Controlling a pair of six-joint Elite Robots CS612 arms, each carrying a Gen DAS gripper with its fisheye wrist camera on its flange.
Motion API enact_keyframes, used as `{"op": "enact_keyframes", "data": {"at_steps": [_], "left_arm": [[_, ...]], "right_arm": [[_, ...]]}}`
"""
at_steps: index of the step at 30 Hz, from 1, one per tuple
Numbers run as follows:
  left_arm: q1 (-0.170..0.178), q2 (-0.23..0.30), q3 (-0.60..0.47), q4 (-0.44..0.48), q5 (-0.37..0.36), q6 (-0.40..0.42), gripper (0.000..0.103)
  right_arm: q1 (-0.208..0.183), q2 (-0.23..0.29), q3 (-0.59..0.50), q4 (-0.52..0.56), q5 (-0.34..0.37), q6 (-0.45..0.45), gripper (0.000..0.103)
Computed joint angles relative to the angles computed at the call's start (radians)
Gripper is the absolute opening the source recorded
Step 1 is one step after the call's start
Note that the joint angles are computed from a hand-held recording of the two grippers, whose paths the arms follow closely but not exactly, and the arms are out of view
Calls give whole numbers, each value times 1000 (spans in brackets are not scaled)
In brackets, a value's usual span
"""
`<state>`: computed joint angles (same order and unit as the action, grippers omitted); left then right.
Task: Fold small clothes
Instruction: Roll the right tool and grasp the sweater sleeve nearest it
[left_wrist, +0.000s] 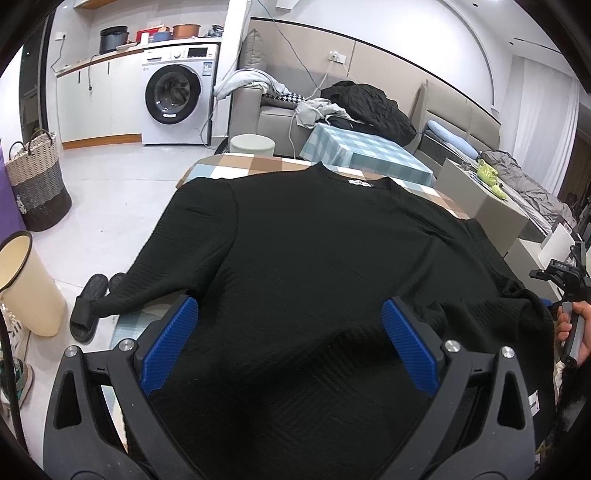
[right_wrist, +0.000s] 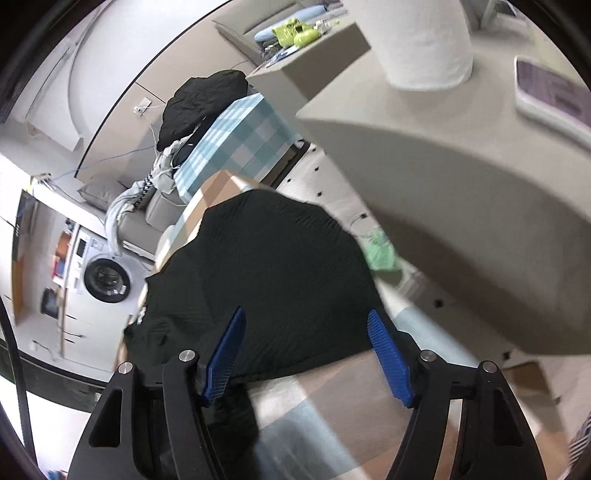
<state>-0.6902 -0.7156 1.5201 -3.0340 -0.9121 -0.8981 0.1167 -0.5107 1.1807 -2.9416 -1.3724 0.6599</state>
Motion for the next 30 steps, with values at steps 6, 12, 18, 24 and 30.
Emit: {"op": "enact_keyframes", "data": {"at_steps": [6, 12, 18, 24, 30], "left_arm": [[-1, 6, -15, 12, -13, 16, 99], [-1, 7, -18, 21, -10, 2, 99], [0, 9, -23, 40, -15, -6, 99], [-2, 13, -24, 31, -11, -1, 99], [-1, 10, -14, 10, -12, -5, 99]], "right_arm": [[10, 16, -31, 77, -101, -58, 71], [26, 45, -86, 140, -189, -165, 56], [41, 60, -105, 101, -280, -298, 14], [31, 42, -65, -15, -216, -294, 5], [42, 30, -65, -179, -118, -306, 5]]}}
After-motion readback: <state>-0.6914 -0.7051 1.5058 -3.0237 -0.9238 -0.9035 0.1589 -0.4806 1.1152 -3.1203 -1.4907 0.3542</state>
